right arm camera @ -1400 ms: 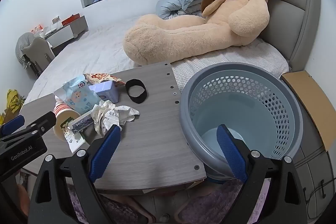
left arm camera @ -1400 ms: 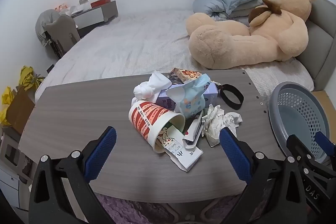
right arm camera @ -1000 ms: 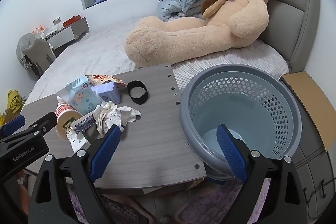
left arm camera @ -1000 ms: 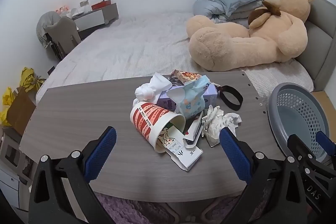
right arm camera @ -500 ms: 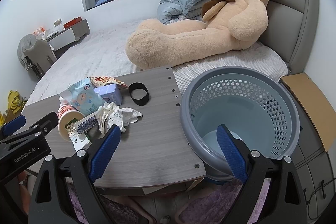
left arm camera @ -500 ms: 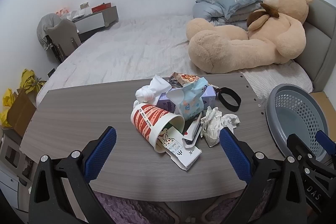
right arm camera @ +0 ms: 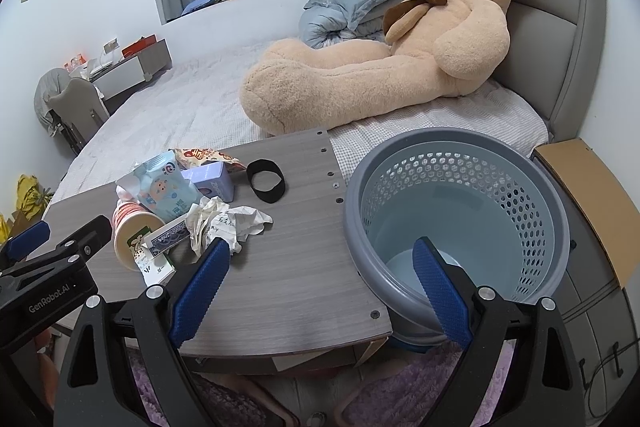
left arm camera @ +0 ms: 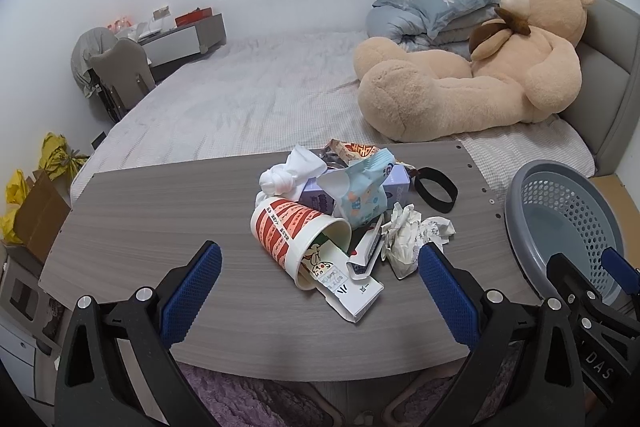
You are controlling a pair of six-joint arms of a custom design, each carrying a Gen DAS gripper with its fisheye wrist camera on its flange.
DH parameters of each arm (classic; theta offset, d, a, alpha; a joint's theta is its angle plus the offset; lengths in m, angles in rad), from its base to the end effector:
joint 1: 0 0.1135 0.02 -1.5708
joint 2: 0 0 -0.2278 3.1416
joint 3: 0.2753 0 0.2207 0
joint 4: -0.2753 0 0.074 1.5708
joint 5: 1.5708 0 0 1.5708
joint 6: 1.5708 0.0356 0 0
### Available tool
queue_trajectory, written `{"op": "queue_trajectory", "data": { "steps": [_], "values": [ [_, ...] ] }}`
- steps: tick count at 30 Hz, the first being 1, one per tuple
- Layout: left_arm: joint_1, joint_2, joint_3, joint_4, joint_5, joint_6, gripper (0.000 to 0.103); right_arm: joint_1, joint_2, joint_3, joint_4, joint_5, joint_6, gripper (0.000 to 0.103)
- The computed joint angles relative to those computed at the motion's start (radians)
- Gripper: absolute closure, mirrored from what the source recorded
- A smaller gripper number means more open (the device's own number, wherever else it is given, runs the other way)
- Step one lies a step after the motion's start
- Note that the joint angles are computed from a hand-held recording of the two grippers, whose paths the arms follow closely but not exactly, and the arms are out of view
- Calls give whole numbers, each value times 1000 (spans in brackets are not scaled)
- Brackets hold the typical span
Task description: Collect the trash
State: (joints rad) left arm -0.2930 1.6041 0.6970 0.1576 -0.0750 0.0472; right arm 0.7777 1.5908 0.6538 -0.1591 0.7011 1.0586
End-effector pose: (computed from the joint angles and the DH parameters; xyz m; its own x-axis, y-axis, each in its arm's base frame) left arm 0.2744 -0.0800 0.1362 -0.6404 0.2424 -0.7288 0.2660 0.9602 0.0855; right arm 0.1906 0.1555 0.1156 -0.5948 0.3491 -0.7241 0.3926 0.9122 0.1172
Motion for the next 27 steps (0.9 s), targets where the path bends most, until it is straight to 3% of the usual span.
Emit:
{"op": "queue_trajectory", "data": {
  "steps": [27],
  "values": [
    [12,-59,-51,19,11,6,6,43,-24,0,-32,40,36,15]
  ]
}}
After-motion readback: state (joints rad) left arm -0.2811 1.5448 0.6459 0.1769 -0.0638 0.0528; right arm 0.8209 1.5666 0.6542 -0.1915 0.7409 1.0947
